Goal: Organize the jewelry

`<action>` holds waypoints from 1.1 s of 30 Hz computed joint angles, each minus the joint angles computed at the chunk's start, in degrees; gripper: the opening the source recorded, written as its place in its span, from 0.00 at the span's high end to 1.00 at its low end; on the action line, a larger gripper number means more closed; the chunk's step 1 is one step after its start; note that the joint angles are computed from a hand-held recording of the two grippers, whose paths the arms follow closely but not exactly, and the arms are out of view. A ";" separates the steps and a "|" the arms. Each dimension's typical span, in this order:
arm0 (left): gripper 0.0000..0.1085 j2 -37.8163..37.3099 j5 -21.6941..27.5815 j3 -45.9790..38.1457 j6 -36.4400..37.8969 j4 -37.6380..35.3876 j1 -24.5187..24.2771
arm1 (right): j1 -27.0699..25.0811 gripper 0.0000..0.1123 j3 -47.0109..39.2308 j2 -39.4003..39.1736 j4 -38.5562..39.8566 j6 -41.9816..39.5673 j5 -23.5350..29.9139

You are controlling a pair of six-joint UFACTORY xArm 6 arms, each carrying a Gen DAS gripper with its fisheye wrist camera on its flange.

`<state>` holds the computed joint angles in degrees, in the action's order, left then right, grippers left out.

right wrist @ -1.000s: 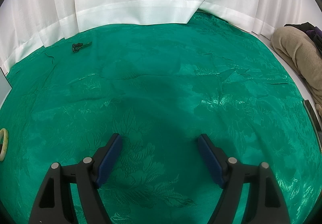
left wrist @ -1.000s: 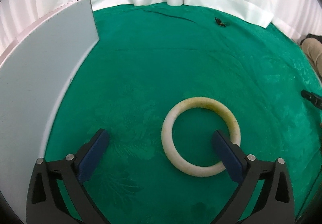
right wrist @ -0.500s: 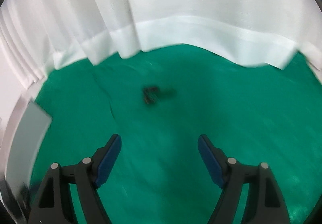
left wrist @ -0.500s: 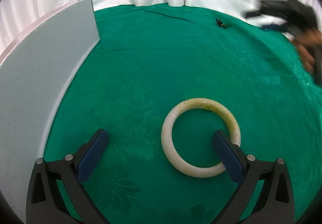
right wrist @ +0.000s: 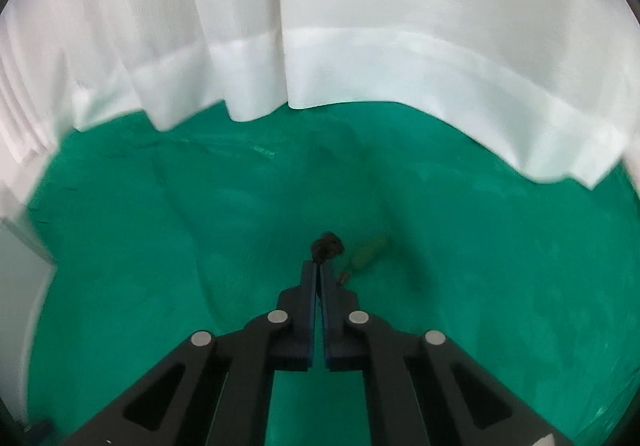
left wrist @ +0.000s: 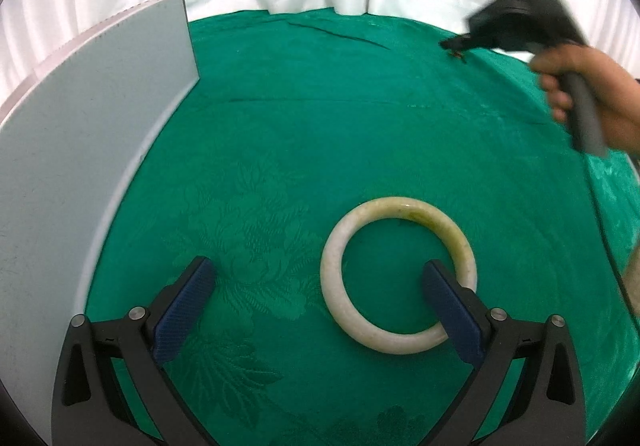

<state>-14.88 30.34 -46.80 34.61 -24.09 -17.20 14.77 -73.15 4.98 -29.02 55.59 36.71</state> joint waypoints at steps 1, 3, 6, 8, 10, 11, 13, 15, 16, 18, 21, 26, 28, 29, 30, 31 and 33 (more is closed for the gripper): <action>0.06 0.00 0.00 0.00 0.00 0.00 0.00 | -0.18 0.98 3.34 -2.74 1.92 -0.52 -2.13; 0.06 0.02 -0.01 -0.01 0.02 -0.01 0.01 | -0.25 0.98 10.55 -9.13 7.67 -3.39 -5.95; 0.06 -0.01 -0.05 0.02 -0.20 0.43 -0.03 | 1.30 0.98 21.03 -18.91 16.81 -6.03 -8.79; 0.06 -0.04 -0.07 0.02 -0.48 0.84 -0.09 | 3.49 0.98 27.57 -25.34 20.56 -4.78 -9.42; 0.06 -0.09 0.00 0.00 -0.59 0.96 -0.09 | 6.20 0.98 32.55 -30.70 21.67 -1.92 -9.34; 0.06 -0.10 -0.02 0.00 -0.69 1.13 -0.12 | 7.89 0.98 34.94 -33.43 21.65 0.06 -8.91; 0.06 -0.07 -0.01 -0.06 -0.96 1.52 -0.21 | 11.50 0.98 38.27 -37.46 20.70 5.02 -8.49; 0.06 -0.06 0.06 -0.10 -0.94 1.53 -0.21 | 15.38 0.98 40.01 -40.43 15.93 10.83 -5.88; 0.06 -0.09 0.09 -0.11 -0.98 1.59 -0.21 | 17.88 0.98 39.90 -40.97 11.84 14.37 -3.33; 0.06 -0.17 0.00 -0.03 -1.22 1.84 -0.26 | 23.66 0.98 38.30 -40.74 3.74 20.70 4.07; 0.06 -0.17 -0.14 0.07 -1.30 1.91 -0.30 | 28.41 0.95 36.50 -38.86 -1.28 25.59 8.90; 0.06 -0.15 -0.13 0.04 -1.17 1.85 -0.26 | 34.47 0.58 33.35 -36.51 -6.93 32.91 17.77; 0.06 -0.13 -0.11 0.02 -1.08 1.78 -0.25 | 36.92 0.42 32.44 -36.17 -9.44 37.12 21.19; 0.06 -0.15 -0.14 0.05 -1.11 1.80 -0.27 | 37.82 0.42 32.18 -35.92 -11.01 38.98 21.90; 0.06 -0.15 -0.14 0.05 -1.11 1.80 -0.27 | 38.54 0.42 32.05 -36.07 -11.53 39.78 22.61; 0.06 -0.15 -0.14 0.05 -1.11 1.80 -0.27 | 39.53 0.42 31.93 -36.34 -11.93 40.63 23.64; 0.06 -0.17 -0.14 0.06 -1.10 1.80 -0.26 | 41.42 0.42 32.40 -37.73 -12.48 42.17 25.91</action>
<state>-15.05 30.21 -46.75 33.51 -22.29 -17.46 56.18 -40.75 -32.75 -41.50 97.76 62.62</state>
